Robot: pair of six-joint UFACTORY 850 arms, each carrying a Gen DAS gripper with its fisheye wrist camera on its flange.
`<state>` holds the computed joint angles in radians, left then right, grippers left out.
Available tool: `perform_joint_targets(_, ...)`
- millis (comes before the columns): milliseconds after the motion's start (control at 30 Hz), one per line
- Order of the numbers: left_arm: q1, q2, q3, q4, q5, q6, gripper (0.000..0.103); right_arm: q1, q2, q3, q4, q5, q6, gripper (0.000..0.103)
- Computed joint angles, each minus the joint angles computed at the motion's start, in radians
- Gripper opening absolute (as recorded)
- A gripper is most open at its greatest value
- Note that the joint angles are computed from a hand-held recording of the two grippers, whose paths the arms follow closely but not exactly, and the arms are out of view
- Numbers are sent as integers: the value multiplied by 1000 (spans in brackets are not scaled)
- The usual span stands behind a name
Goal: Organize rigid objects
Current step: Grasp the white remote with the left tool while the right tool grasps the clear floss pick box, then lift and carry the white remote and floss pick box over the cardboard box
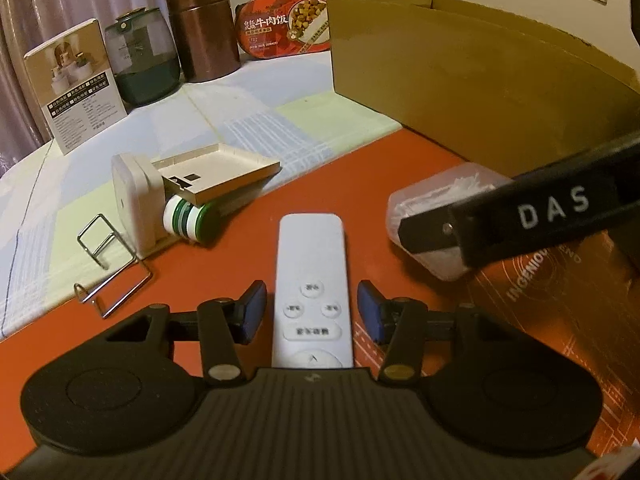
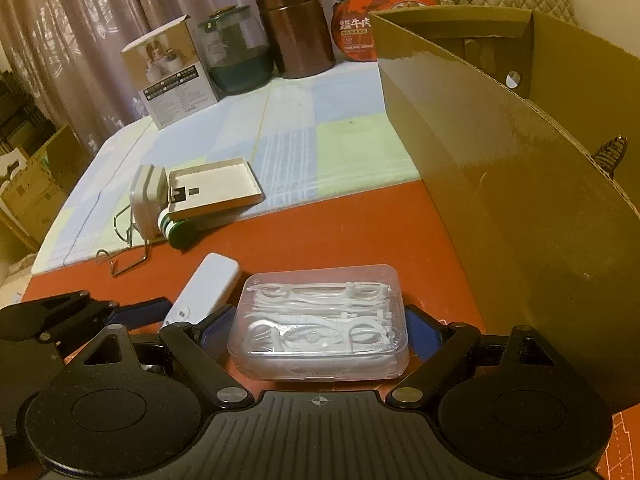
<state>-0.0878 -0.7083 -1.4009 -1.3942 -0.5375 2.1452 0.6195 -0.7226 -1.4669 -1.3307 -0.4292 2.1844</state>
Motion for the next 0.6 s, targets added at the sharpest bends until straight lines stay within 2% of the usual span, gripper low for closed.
perform_joint_targets(167,2,0,-1,2,-3,-29,34,-3,1,3,-8,6,21,85)
perform_joint_targets(267,-3,16,15,-32,53,-61,33,-3,3,6,-23,9,32,85)
perform_joint_targets(367,8,35,30,-67,57,-105,33,0,6,9,-54,10,55,85)
perform_joint_targets(600,26,104,81,-208,81,-36,33,14,22,21,-182,13,144,85)
